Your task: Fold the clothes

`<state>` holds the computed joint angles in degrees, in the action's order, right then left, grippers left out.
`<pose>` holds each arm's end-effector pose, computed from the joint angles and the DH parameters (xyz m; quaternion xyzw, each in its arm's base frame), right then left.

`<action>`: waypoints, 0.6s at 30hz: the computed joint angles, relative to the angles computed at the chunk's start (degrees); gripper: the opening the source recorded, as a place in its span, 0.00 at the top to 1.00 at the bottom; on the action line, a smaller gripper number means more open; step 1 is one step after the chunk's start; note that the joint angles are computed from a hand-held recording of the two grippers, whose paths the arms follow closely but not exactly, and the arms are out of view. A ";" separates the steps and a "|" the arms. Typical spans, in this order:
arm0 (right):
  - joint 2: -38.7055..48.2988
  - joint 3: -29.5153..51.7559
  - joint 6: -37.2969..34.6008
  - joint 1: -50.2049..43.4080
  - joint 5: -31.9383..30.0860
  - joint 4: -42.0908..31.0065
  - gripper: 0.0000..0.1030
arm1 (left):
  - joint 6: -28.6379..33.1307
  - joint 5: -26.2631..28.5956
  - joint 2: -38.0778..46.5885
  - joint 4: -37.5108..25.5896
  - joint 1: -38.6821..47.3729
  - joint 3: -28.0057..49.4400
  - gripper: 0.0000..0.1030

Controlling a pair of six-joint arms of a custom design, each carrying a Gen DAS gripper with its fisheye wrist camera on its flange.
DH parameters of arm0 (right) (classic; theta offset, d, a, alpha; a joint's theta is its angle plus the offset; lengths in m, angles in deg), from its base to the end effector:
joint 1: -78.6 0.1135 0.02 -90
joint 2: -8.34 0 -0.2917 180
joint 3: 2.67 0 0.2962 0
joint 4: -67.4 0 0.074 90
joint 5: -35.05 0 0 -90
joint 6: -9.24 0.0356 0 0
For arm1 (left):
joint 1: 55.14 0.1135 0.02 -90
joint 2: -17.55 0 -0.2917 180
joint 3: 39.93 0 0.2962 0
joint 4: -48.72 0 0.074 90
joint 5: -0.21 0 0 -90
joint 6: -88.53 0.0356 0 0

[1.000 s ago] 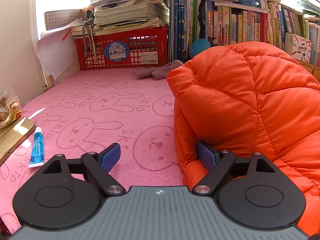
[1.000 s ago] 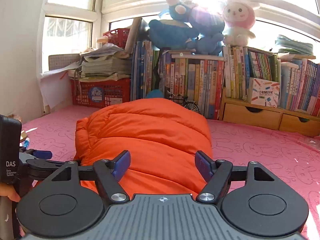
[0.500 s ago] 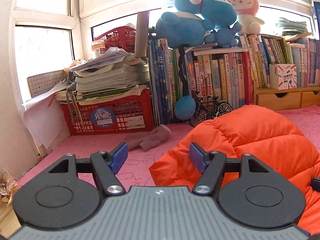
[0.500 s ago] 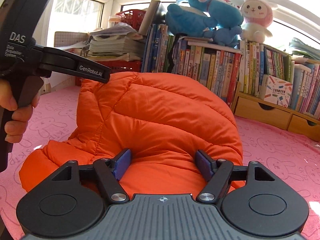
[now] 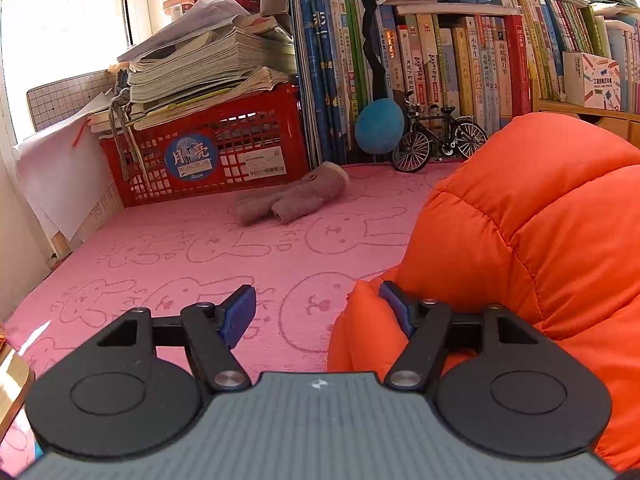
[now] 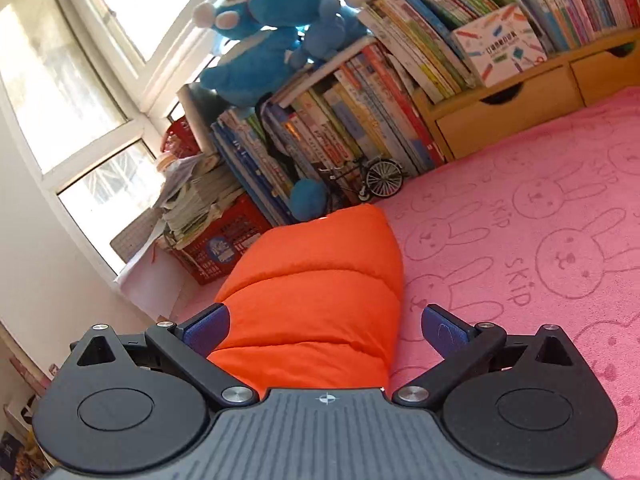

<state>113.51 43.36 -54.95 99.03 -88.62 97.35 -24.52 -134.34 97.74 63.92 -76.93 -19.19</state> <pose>0.3105 0.1367 0.0902 -0.1077 0.8315 0.4199 0.3474 0.1876 -0.0481 0.0765 -0.1567 0.8509 0.1857 0.4657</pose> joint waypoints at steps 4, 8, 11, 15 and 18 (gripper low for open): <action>11.67 16.65 -0.64 -1.80 -10.78 -14.82 0.00 | -0.09 0.52 -0.30 -0.37 0.20 0.05 0.33; 21.63 31.65 2.46 0.62 -18.68 -22.30 0.00 | 0.89 2.26 -0.62 0.08 1.77 0.01 0.32; 25.57 38.83 3.36 2.49 -20.57 -26.34 0.00 | 1.11 3.64 -0.31 0.37 3.38 0.34 0.32; 21.83 34.29 2.83 3.97 -15.26 -24.18 0.15 | 1.50 6.84 -0.65 0.64 5.88 0.74 0.32; 17.05 27.83 6.71 2.58 -15.54 -19.66 0.42 | 2.02 7.55 -2.67 -2.01 5.19 1.57 0.35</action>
<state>130.56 71.19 -48.23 101.61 -104.16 77.70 -22.50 -126.79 95.07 61.91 -71.74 -17.63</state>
